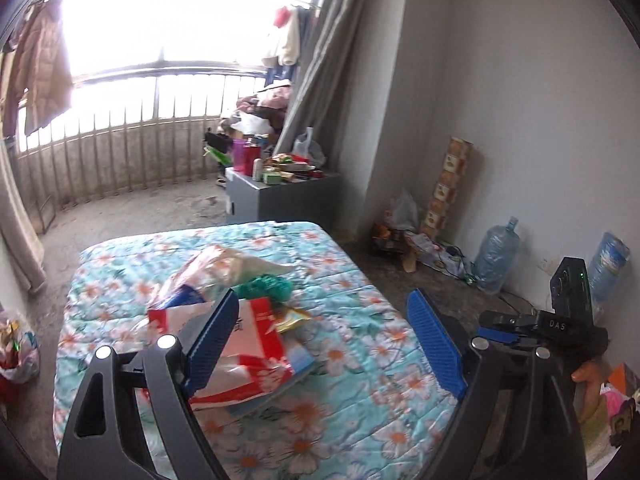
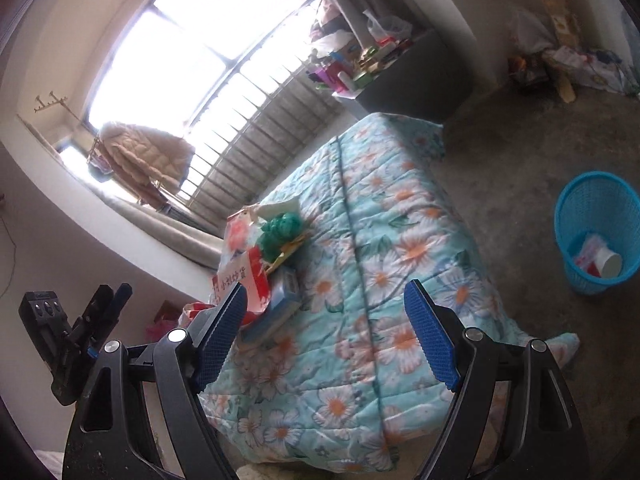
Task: Collect trash
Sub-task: 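Move both tools back to the bed toward the red-and-white snack bag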
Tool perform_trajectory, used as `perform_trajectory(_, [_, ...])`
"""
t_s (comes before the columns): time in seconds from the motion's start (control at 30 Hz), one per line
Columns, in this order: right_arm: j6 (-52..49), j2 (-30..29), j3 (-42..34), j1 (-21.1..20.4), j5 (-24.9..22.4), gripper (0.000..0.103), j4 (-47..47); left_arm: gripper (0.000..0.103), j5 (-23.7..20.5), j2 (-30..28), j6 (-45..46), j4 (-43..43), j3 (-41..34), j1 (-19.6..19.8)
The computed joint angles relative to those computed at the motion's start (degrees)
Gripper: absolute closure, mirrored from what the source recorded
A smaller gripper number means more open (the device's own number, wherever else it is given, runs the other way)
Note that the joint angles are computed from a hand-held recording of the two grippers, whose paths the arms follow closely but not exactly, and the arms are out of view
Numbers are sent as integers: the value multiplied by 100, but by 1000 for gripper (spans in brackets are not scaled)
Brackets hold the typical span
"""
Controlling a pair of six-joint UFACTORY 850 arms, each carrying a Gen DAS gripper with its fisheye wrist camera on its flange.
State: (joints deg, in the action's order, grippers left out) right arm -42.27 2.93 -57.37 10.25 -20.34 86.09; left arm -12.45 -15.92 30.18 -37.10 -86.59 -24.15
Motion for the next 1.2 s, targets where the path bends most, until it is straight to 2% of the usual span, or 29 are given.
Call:
perform_trajectory(0.3, [306,-552,-649,320,-302,26,-386,19,320,453,133,-442,678,456])
perform_trajectory(0.43, [548,-933,-1057,482,-522,26,-672,19,460,642,527,-934,997,628])
perform_trajectory(0.7, [1025,-1628,-1803,696,-1019,26,-1059,19,558,886,2618,-3238,1523,938])
perform_trajectory(0.77, [1114,-1756,-1998,800,-970,26,-1310,19,553,913,2797,-3454,1610,994])
perform_trajectory(0.93, [1307,-1898,-2468,1319,-167,26,-3176,19,589,966,2402,-3235,1795,1198])
perform_trajectory(1.03, [911,-2073,-2776,1501,-179,25,-3623,19,622,989,2517,-3488,1870,1324])
perform_trajectory(1.2, [-186,-2355,-3131,1688,-273,21,-3634,19,542,1003,2925,-4121,1955,1491])
